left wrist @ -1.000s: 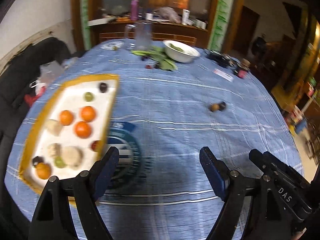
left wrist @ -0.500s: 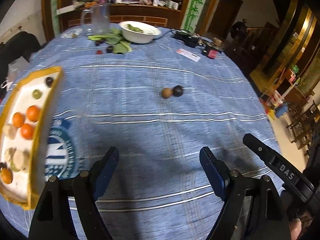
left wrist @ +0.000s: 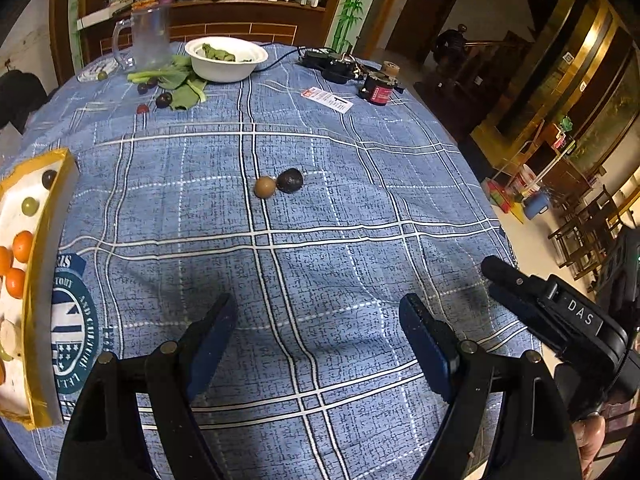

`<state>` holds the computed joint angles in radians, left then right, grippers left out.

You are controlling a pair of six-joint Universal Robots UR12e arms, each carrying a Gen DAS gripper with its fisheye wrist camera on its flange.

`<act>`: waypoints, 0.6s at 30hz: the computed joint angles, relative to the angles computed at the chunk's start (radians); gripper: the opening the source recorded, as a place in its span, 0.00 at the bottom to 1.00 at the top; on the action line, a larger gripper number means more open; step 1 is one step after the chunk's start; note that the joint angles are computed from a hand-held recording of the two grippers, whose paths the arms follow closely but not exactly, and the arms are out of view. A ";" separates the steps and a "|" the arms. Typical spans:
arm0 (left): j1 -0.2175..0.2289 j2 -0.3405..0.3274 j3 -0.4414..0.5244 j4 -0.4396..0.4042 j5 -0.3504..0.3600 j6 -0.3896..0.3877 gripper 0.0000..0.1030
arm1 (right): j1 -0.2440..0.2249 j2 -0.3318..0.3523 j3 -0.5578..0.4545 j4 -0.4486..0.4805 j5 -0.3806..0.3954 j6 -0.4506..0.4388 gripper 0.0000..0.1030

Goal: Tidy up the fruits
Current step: 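Move both open tools back toward the brown ball and dark plum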

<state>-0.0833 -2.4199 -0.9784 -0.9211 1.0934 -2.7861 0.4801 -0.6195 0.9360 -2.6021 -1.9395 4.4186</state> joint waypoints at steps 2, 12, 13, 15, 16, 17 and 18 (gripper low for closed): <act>0.001 -0.002 0.006 -0.013 0.000 -0.004 0.79 | -0.005 0.003 0.002 -0.020 0.034 0.010 0.56; 0.006 -0.010 0.016 -0.024 0.009 -0.020 0.79 | -0.003 0.023 -0.039 0.006 0.048 -0.013 0.56; 0.006 -0.011 0.017 -0.026 0.010 -0.020 0.79 | -0.004 0.024 -0.041 0.009 0.050 -0.017 0.56; 0.006 -0.014 0.022 -0.038 0.013 -0.019 0.79 | -0.004 0.028 -0.050 0.016 0.053 -0.024 0.56; 0.006 -0.015 0.023 -0.039 0.014 -0.019 0.79 | -0.004 0.031 -0.056 0.021 0.054 -0.026 0.56; 0.006 -0.015 0.022 -0.038 0.015 -0.020 0.79 | -0.005 0.031 -0.057 0.022 0.054 -0.027 0.56; 0.007 -0.017 0.022 -0.037 0.017 -0.020 0.79 | -0.004 0.034 -0.061 0.025 0.053 -0.028 0.57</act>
<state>-0.0767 -2.4365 -0.9563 -0.9584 1.1107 -2.8065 0.4759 -0.5855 0.8745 -2.5768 -1.8867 4.3911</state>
